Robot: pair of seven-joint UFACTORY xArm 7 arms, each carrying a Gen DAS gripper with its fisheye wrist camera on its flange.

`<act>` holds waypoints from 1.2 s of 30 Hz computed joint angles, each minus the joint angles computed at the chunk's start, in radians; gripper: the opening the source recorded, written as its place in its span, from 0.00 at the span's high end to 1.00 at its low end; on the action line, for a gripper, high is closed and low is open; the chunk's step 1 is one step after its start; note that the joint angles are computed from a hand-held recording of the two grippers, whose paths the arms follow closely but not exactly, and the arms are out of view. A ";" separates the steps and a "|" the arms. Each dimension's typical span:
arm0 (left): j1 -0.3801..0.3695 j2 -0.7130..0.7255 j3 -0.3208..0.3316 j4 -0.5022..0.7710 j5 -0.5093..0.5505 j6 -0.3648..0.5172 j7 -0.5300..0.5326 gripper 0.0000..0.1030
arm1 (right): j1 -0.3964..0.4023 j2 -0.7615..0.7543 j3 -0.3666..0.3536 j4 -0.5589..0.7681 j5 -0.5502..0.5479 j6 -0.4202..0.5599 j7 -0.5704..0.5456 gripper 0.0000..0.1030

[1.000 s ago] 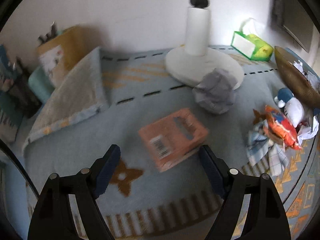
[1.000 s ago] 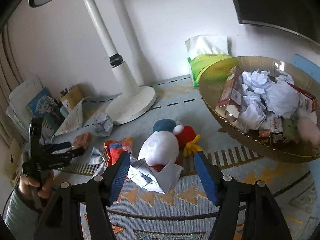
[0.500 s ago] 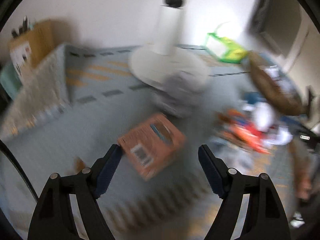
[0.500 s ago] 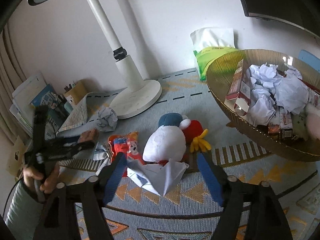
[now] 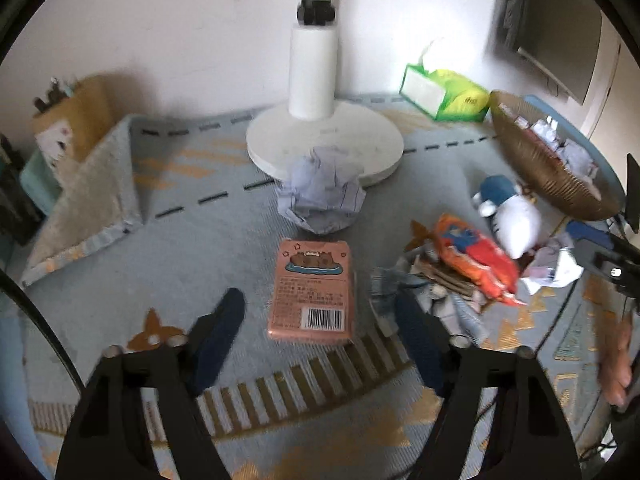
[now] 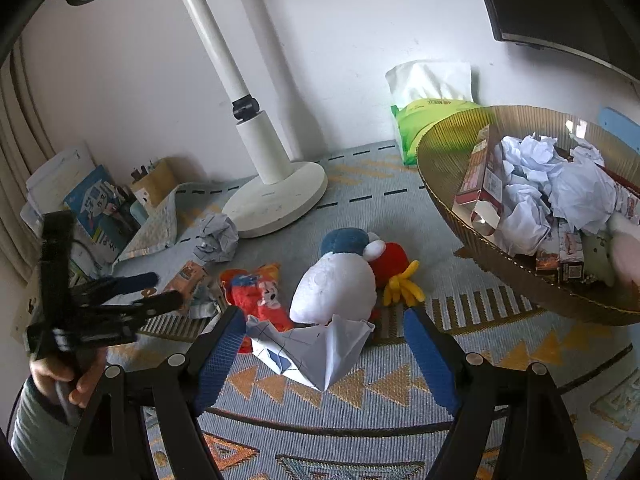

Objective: Organize objects
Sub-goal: 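Grasp white paper with the right gripper while the left grasps a pink snack box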

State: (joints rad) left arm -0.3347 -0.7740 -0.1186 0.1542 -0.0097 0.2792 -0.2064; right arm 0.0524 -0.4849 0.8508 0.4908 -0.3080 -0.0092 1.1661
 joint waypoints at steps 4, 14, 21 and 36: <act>-0.020 0.036 0.030 -0.015 -0.019 -0.066 0.008 0.45 | -0.001 0.006 -0.001 0.003 -0.003 -0.002 -0.003 0.22; 0.013 -0.091 -0.049 -0.073 -0.011 -0.020 -0.101 0.64 | -0.023 0.006 0.018 0.007 -0.007 -0.003 0.002 0.22; -0.182 -0.598 -0.197 -0.201 -0.045 0.353 -0.435 0.64 | 0.145 0.158 -0.130 0.046 -0.011 0.018 -0.115 0.22; -0.463 -0.798 -0.295 -0.223 0.065 0.567 -0.802 0.64 | 0.449 -0.047 -0.312 -0.057 0.029 0.167 -0.187 0.54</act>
State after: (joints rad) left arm -0.7981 -1.5720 -0.4135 -0.0692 0.0550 0.8467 -1.0086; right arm 0.5018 -0.5315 0.5391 0.4333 -0.2787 0.1580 0.9796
